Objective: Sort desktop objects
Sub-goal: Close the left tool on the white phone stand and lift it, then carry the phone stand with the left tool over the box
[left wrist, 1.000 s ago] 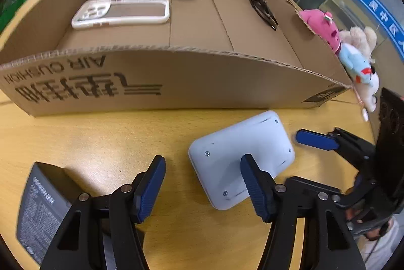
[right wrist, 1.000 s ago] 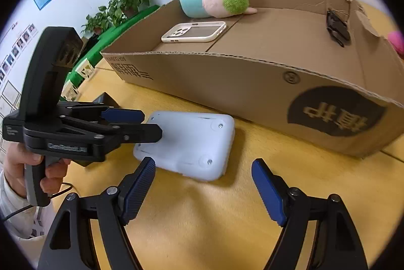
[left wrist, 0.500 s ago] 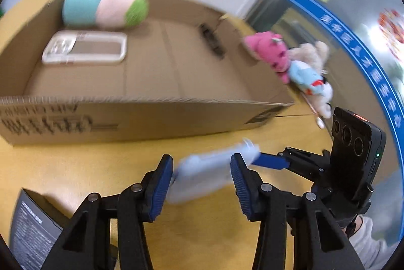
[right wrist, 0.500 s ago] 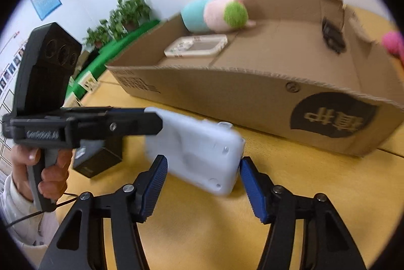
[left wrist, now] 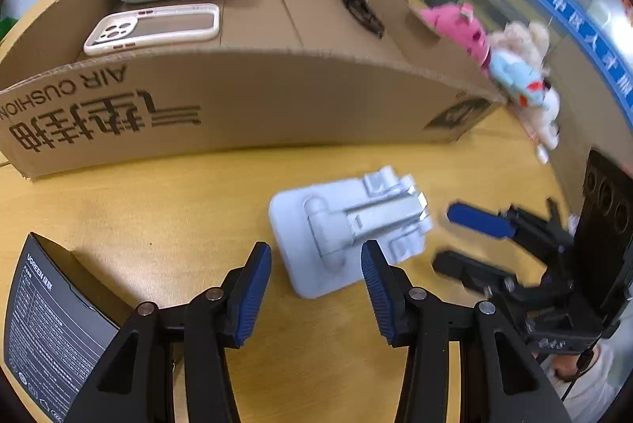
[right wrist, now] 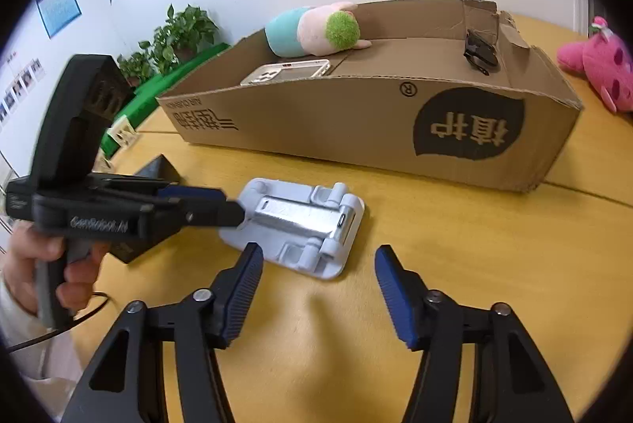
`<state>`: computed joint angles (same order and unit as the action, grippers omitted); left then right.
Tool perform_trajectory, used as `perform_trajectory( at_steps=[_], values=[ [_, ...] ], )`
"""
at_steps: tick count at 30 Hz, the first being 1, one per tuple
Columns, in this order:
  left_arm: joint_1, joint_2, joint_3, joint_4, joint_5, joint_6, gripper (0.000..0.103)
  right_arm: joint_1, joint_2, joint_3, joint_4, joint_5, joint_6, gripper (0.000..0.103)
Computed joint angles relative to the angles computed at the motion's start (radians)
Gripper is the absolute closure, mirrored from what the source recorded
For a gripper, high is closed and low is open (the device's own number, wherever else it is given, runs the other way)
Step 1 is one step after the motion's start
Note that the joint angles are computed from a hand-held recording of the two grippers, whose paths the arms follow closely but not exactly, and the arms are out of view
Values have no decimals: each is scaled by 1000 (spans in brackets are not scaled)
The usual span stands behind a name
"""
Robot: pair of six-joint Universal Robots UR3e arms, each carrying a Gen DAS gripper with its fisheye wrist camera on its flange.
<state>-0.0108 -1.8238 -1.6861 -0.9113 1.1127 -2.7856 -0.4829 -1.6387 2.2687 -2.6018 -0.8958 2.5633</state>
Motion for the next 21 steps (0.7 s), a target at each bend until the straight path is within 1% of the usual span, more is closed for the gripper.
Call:
perform_trajectory(
  at_steps=[1,2,3,4,5,9,10,13,14,18,20,21],
  values=[
    [-11,-3,0,5,26,5,58,27,31,-11,-34,-23,21,58],
    [-25,-13,6,9,46,2,58,46,55,-19,-56,-40,39,61],
    [-25,-15,-1,27,45,-1,58,60,77,-24,-74,-53,55,66],
    [-23,-15,-5,32,39,-9,58,79,107,-36,-91,-73,74,68],
    [-17,-10,-19,49,32,-15,64,77,115,-19,-128,-63,81,70],
    [-13,-5,-50,95,28,-14,67,80,101,2,-146,-67,94,72],
    [-14,-2,-61,106,28,-14,70,86,96,8,-156,-77,107,72],
    [-21,20,-91,134,24,-24,70,125,59,50,-235,-144,153,74],
    [-17,49,-111,143,18,-27,70,127,39,68,-252,-147,163,74],
    [-2,162,-118,138,-27,-43,71,89,-112,115,-234,-102,192,74],
    [-1,191,-72,129,-43,-54,71,81,-177,85,-208,-90,205,74],
    [-3,190,-37,124,-46,-60,71,79,-191,41,-188,-83,211,74]
  ],
)
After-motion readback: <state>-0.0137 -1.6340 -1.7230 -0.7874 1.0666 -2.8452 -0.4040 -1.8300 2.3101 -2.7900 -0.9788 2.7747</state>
